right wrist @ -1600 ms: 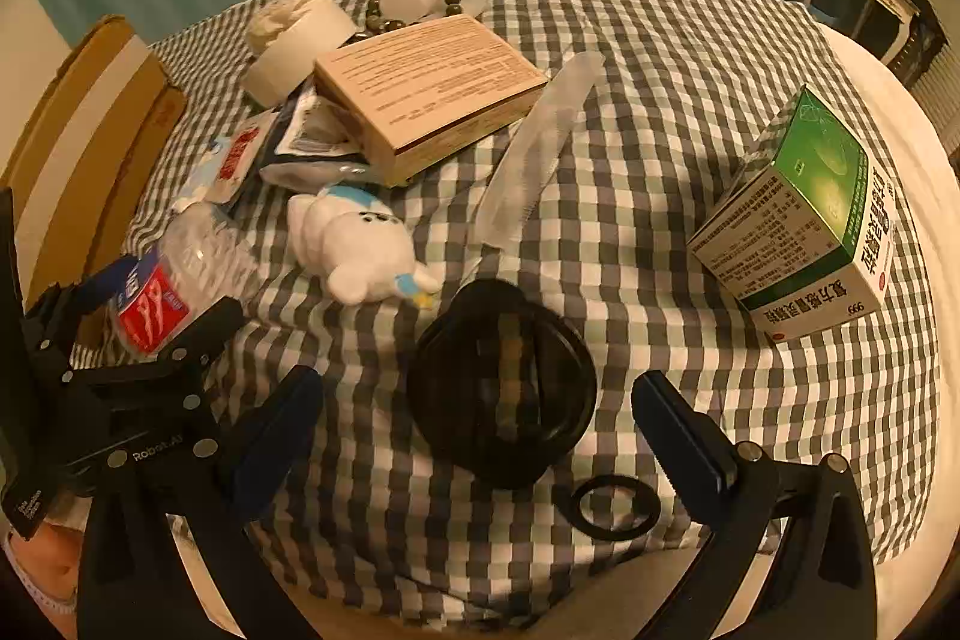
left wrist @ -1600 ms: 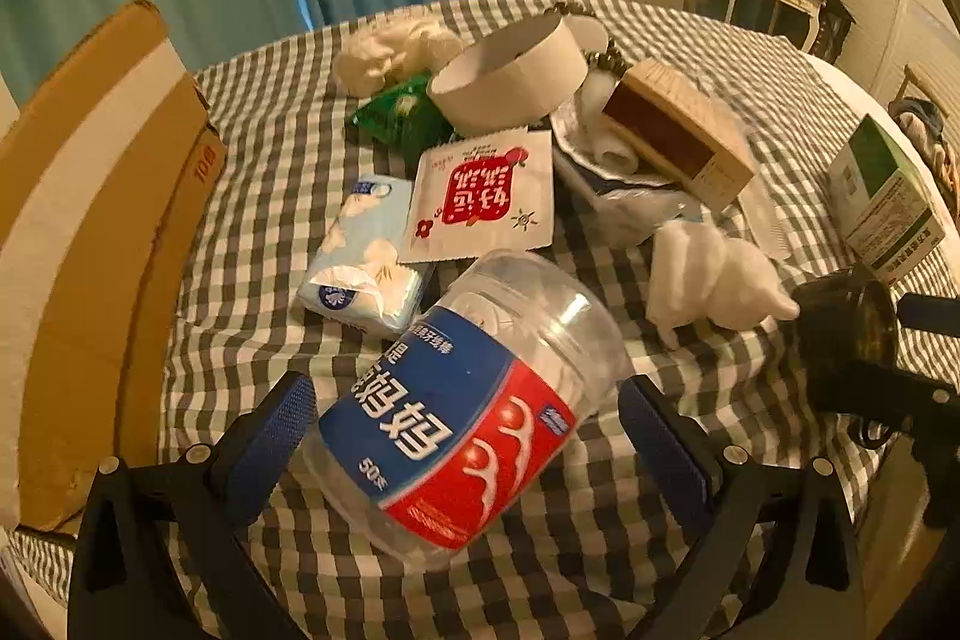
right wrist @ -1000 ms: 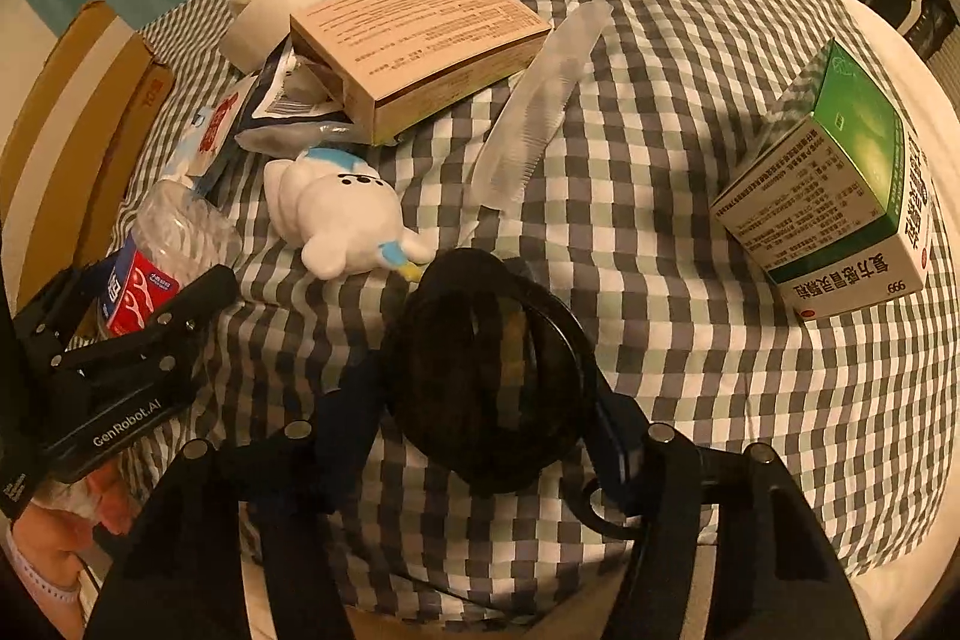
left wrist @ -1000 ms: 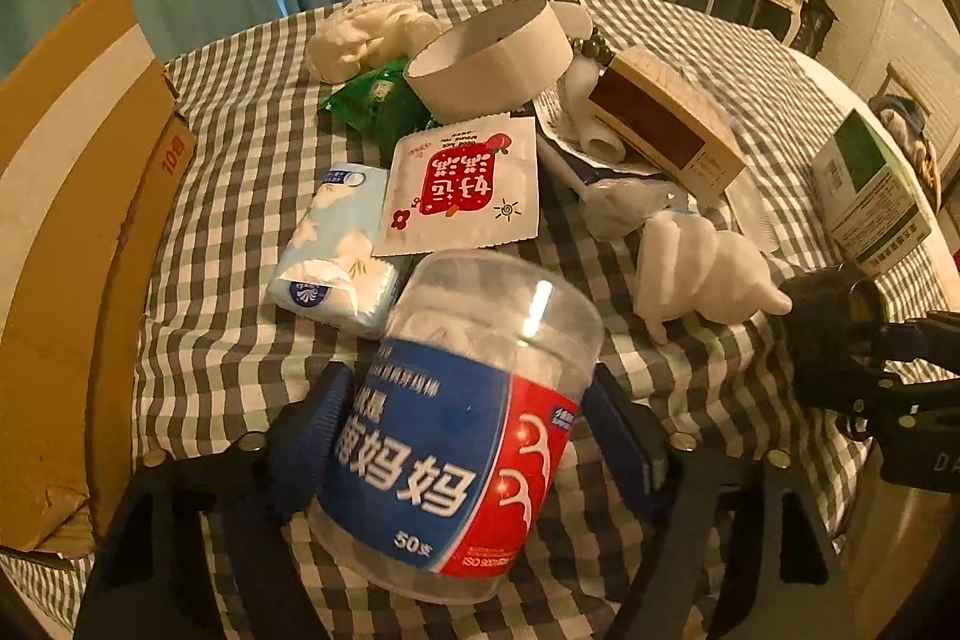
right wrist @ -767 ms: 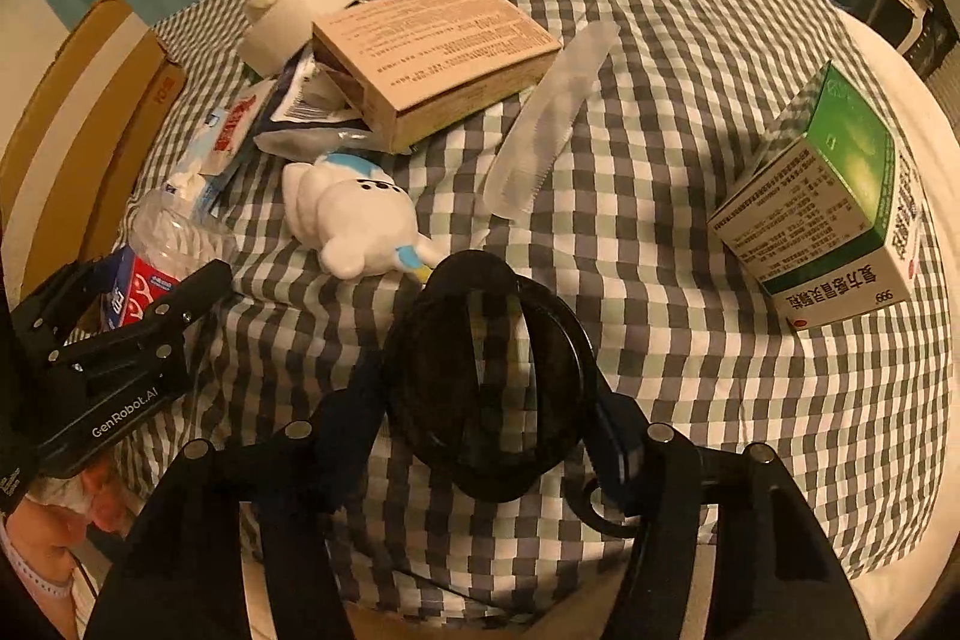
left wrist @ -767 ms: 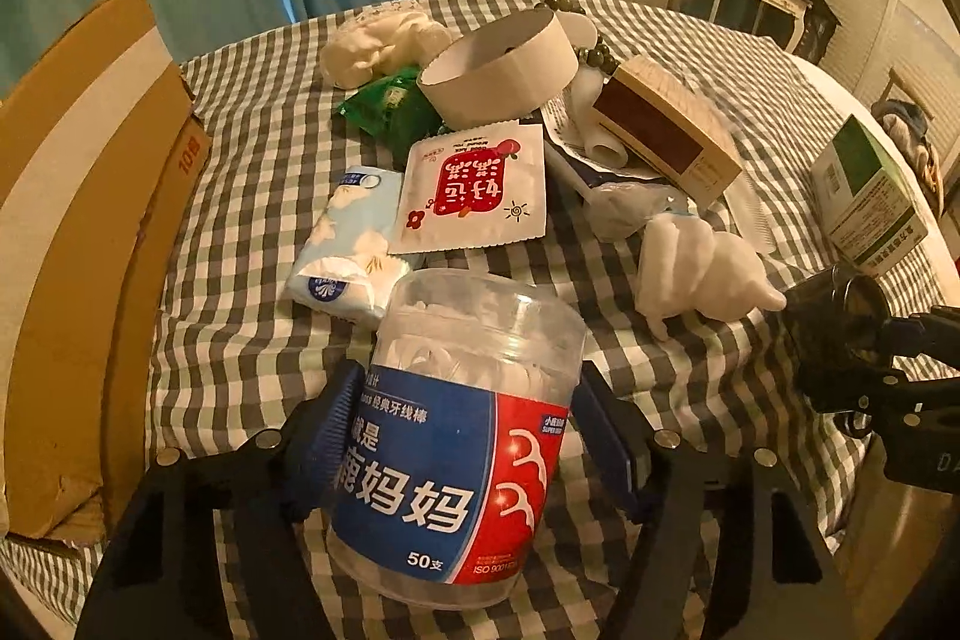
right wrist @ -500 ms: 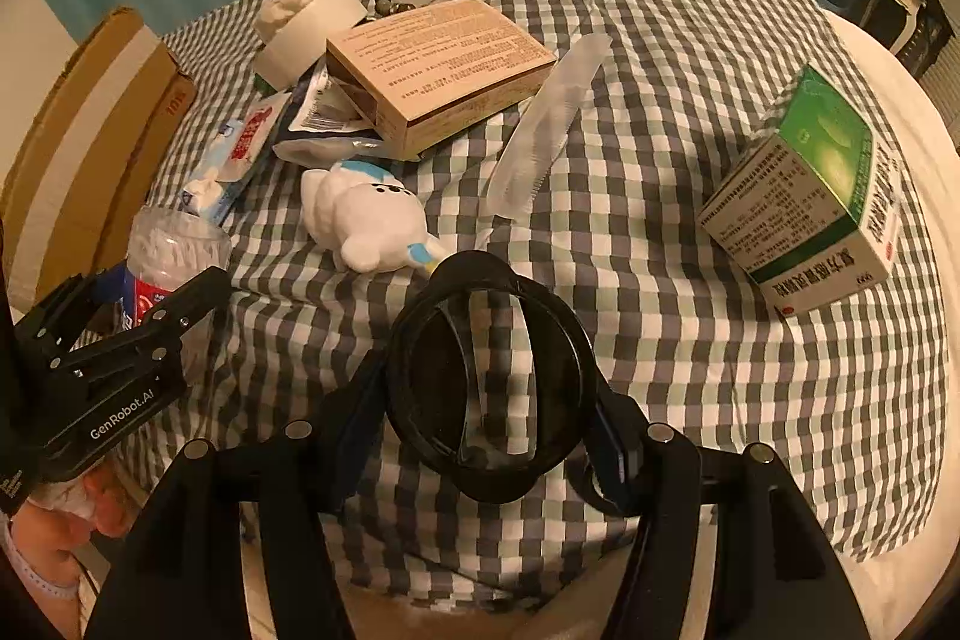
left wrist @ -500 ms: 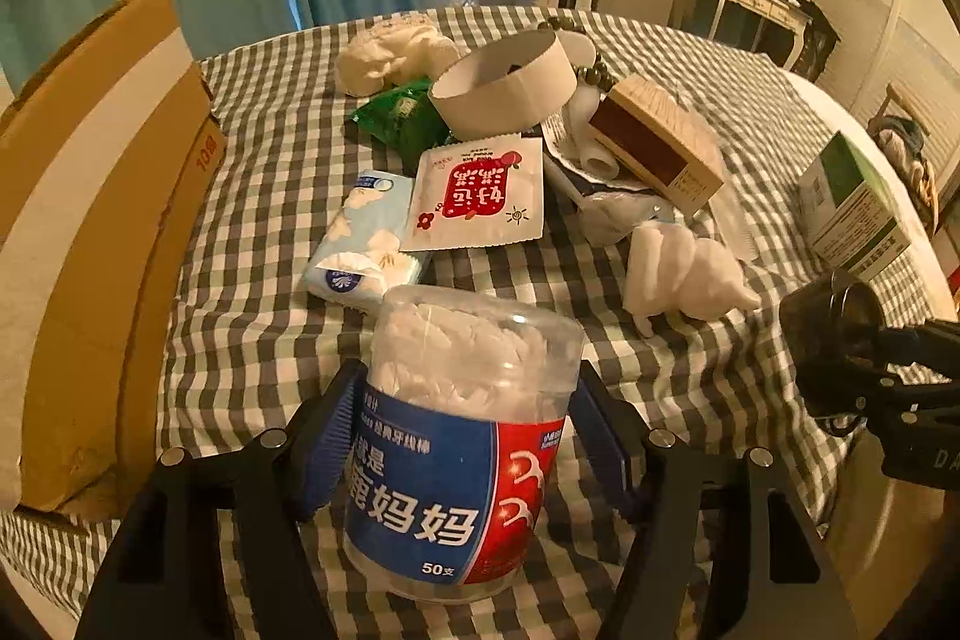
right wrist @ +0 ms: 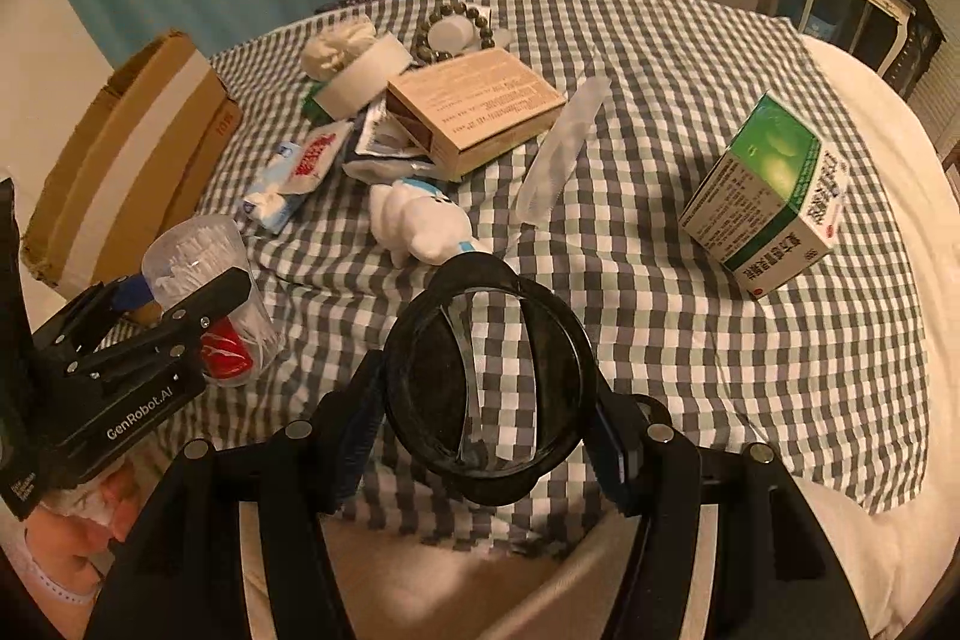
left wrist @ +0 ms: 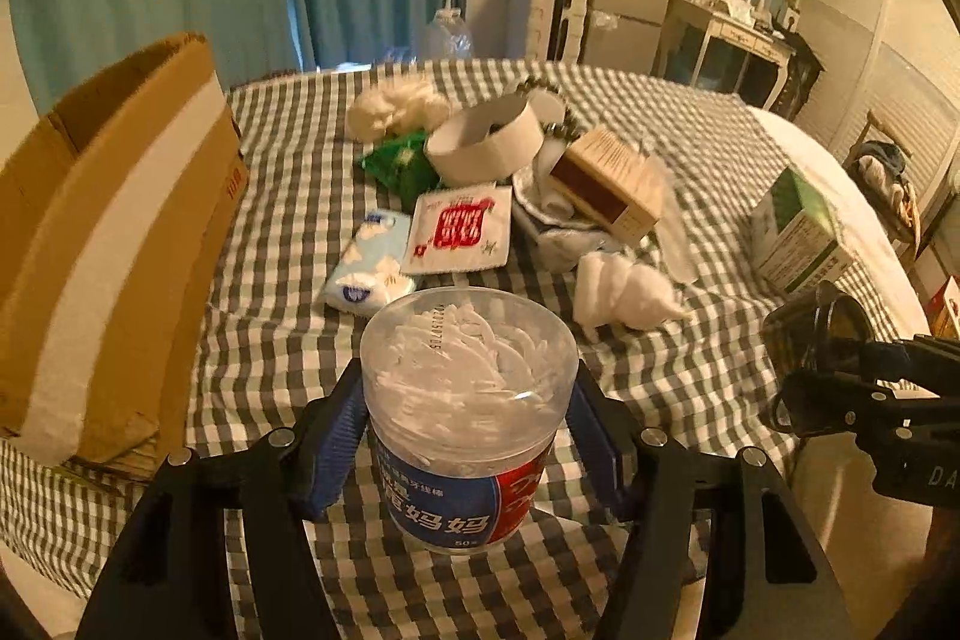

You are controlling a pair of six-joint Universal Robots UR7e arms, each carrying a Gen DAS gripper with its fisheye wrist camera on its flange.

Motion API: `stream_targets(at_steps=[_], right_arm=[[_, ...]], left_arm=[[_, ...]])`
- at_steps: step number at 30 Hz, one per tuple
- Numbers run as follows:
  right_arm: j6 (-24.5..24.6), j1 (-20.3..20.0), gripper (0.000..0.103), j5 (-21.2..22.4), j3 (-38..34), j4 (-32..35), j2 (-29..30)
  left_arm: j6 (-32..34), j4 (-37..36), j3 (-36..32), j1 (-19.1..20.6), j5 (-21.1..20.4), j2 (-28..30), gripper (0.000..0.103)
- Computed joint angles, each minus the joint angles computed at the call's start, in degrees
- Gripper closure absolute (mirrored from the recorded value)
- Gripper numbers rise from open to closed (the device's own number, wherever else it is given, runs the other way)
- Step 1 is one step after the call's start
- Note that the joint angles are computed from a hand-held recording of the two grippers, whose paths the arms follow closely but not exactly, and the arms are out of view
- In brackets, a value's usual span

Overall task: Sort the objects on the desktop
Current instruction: 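Carry the tub and lid to the cardboard box with both tools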

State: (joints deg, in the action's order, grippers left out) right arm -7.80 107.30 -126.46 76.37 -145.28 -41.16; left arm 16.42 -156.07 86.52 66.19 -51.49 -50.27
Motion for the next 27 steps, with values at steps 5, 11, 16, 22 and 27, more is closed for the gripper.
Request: stream_targets(at_steps=[5, 11, 16, 22, 27], right_arm=[[0.0, 1.3, 0.042, -0.4, 0.3, -1.1, -0.7], [-1.5, 3.6, 0.043, -0.6, 0.1, -1.9, -1.0], [-3.0, 5.4, 0.043, -0.3, -0.1, -2.5, -0.9], [-2.3, 6.8, 0.043, 3.0, -1.4, 0.4, -0.9], [-2.3, 8.0, 0.043, 5.6, -3.0, 2.4, -0.4]], left_arm=[[-0.8, -2.0, 2.4, -1.0, -1.7, -2.8, 0.038], [0.0, -3.0, 3.3, -2.2, -1.5, -5.3, 0.038], [-2.0, 0.9, 1.8, -3.1, -1.0, -6.9, 0.038], [-2.2, 3.0, 1.8, -4.2, 1.0, -8.6, 0.038], [-3.5, 3.7, 1.1, -4.3, 1.2, -10.2, 0.038]])
